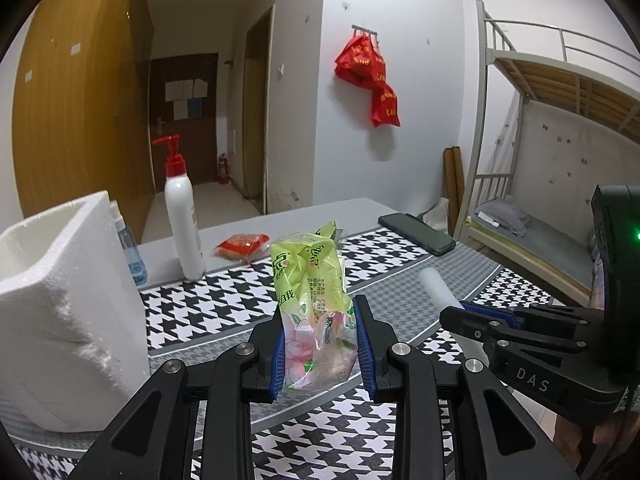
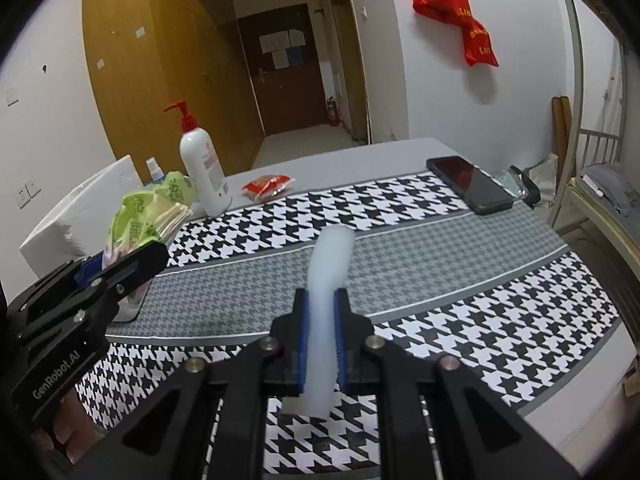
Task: Organize soft objects
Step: 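Lift and carry the snack pack and foam roll toward the white foam box with both grippers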
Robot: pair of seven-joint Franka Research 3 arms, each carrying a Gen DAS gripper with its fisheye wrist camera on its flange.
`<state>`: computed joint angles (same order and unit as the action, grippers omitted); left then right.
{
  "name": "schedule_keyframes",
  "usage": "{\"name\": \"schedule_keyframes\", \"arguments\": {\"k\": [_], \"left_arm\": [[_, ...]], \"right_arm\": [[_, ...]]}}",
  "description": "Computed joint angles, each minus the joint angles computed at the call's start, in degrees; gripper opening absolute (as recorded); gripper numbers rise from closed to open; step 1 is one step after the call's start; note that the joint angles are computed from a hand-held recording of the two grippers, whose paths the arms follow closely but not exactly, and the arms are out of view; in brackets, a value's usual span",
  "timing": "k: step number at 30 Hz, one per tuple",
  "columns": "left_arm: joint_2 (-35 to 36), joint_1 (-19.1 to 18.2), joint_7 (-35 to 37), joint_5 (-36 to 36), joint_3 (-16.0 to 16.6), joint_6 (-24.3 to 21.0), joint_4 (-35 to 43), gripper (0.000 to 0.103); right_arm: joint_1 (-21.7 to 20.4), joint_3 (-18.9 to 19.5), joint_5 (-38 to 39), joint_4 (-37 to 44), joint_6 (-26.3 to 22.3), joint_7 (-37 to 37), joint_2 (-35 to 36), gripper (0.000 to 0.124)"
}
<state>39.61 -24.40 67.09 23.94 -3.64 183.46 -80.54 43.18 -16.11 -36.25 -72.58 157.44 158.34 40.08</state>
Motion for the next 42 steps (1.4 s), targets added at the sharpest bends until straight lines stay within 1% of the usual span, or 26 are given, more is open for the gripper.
{"name": "schedule_keyframes", "arguments": {"k": [4, 5, 7, 8, 10, 12, 16, 21, 22, 25, 27, 29, 34, 35, 37, 39, 42], "left_arm": [[-1.23, -1.54, -1.04, 0.13, 2.21, 0.95, -1.31, 0.031], [-1.63, -2.33, -1.62, 0.08, 3.19, 1.25, -1.77, 0.031], [-2.10, -2.84, -1.90, 0.29, 3.85, 1.45, -2.20, 0.031], [-2.41, -3.92, -2.56, 0.31, 5.33, 1.87, -2.51, 0.031], [-2.96, -5.06, -3.20, 0.47, 6.85, 2.36, -3.10, 0.031], [-3.41, -7.04, -4.33, 0.39, 9.59, 2.66, -3.36, 0.031], [-3.83, -12.21, -7.39, -0.07, 16.95, 3.56, -3.47, 0.031], [-3.62, -17.87, -11.15, 0.24, 25.11, 2.84, -2.85, 0.031], [-3.61, -18.63, -11.88, 0.52, 26.26, 2.84, -2.84, 0.031], [-3.36, -20.59, -14.29, 1.30, 29.39, 2.59, -2.41, 0.031], [-2.92, -22.57, -16.60, 1.59, 32.69, 2.83, -2.26, 0.031], [-2.56, -24.65, -18.64, 1.52, 36.12, 3.63, -2.43, 0.031], [-1.71, -29.16, -21.69, 1.21, 43.33, 3.04, -2.68, 0.031], [-1.63, -29.61, -22.32, 1.29, 44.17, 2.82, -2.74, 0.031], [-1.97, -29.40, -23.10, 1.94, 44.31, 2.37, -2.87, 0.031], [-1.87, -30.38, -24.87, 2.72, 46.23, 2.06, -3.15, 0.031], [-1.94, -30.57, -26.98, 4.52, 47.41, 1.16, -3.15, 0.031]], "right_arm": [[1.13, -1.44, -1.97, -1.90, 1.72, 1.92, -1.37, 0.015], [1.27, -1.59, -2.35, -2.15, 1.92, 2.25, -1.57, 0.015], [1.30, -1.60, -2.86, -2.67, 2.51, 2.62, -2.02, 0.015], [1.45, -1.79, -3.29, -2.89, 2.79, 2.90, -2.24, 0.015], [1.88, -2.35, -4.41, -3.65, 3.67, 3.88, -2.89, 0.015], [2.43, -3.10, -5.88, -4.27, 4.52, 5.09, -3.53, 0.015], [3.00, -3.94, -8.84, -4.39, 5.34, 6.65, -4.35, 0.015], [2.40, -3.47, -10.73, -3.54, 7.02, 6.92, -4.49, 0.015], [2.27, -3.42, -10.91, -3.27, 7.45, 6.79, -4.40, 0.015], [1.58, -2.90, -10.32, -2.00, 8.33, 5.31, -3.81, 0.015], [1.29, -2.72, -9.57, -0.89, 8.74, 3.85, -3.25, 0.015], [1.63, -3.40, -9.43, -0.05, 9.32, 3.12, -2.83, 0.015], [0.78, -3.01, -5.92, 2.64, 11.53, -1.09, -1.03, 0.015], [0.62, -2.86, -4.82, 3.28, 11.85, -2.23, -0.58, 0.015], [0.24, -2.44, -2.56, 4.70, 12.39, -4.65, 0.38, 0.015], [-0.05, -2.03, -0.47, 6.33, 12.82, -7.09, 1.44, 0.015], [-0.63, -1.19, 2.46, 7.74, 13.63, -10.88, 2.45, 0.015]]}}
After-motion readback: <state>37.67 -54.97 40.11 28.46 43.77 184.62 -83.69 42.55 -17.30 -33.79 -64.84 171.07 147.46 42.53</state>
